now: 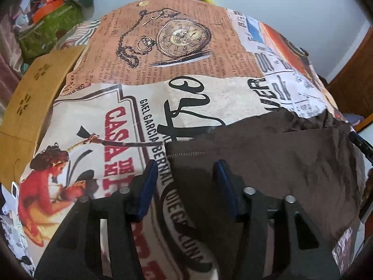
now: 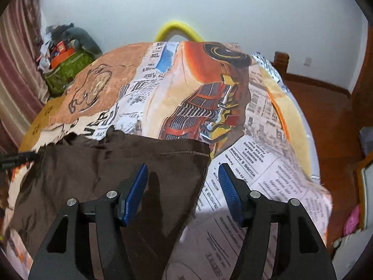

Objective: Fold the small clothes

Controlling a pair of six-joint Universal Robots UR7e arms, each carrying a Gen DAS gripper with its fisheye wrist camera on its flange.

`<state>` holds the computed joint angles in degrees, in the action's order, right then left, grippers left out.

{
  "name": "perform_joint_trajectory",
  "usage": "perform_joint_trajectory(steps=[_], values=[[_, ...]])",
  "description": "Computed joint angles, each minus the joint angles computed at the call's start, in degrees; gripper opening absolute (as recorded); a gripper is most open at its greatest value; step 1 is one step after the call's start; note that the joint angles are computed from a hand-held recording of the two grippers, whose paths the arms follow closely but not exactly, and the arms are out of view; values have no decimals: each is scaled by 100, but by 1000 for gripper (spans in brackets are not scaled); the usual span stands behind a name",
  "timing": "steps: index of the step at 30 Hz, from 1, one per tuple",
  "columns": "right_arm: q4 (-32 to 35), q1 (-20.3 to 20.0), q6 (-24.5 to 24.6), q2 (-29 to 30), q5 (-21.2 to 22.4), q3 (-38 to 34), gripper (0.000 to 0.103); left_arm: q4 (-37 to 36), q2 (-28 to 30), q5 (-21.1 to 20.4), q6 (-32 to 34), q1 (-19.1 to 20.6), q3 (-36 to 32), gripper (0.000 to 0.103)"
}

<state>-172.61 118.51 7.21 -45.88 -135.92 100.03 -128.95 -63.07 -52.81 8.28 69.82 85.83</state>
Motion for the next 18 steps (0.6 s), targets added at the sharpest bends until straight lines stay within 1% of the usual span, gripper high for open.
perform_joint_trajectory(steps=[1,2,3,6,7,9,11,12,13,15,16,18], values=[[-36,-26,24,11,47,-7,41,-39,46,46,-3,-8,-3,27],[-20,-40,34,9,76,-7,35,-47,75,89,-3,-13,-11,20],[33,-44,59,29,53,-36,31,-100,120,245,12,-35,4,16],[-1,-4,-11,85,-191,-59,31,-379,216,895,216,-116,144,16],[5,10,-8,65,-225,-37,31,-458,211,1008,297,-131,187,16],[-19,74,7,-46,-244,84,31,-386,106,885,338,-141,212,16],[-100,147,-58,-150,-241,226,34,-194,-22,695,358,-180,203,22],[-126,197,-99,-200,-287,302,39,-186,-80,654,427,-223,230,33],[-180,277,-151,-269,-382,417,45,-247,-137,649,542,-279,283,48],[-267,366,-178,-341,-479,565,49,-454,-253,615,793,-378,431,64],[-267,422,-141,-409,-513,673,49,-541,-324,585,895,-425,517,68],[-120,522,38,-558,-537,873,50,-452,-409,542,851,-467,579,69]])
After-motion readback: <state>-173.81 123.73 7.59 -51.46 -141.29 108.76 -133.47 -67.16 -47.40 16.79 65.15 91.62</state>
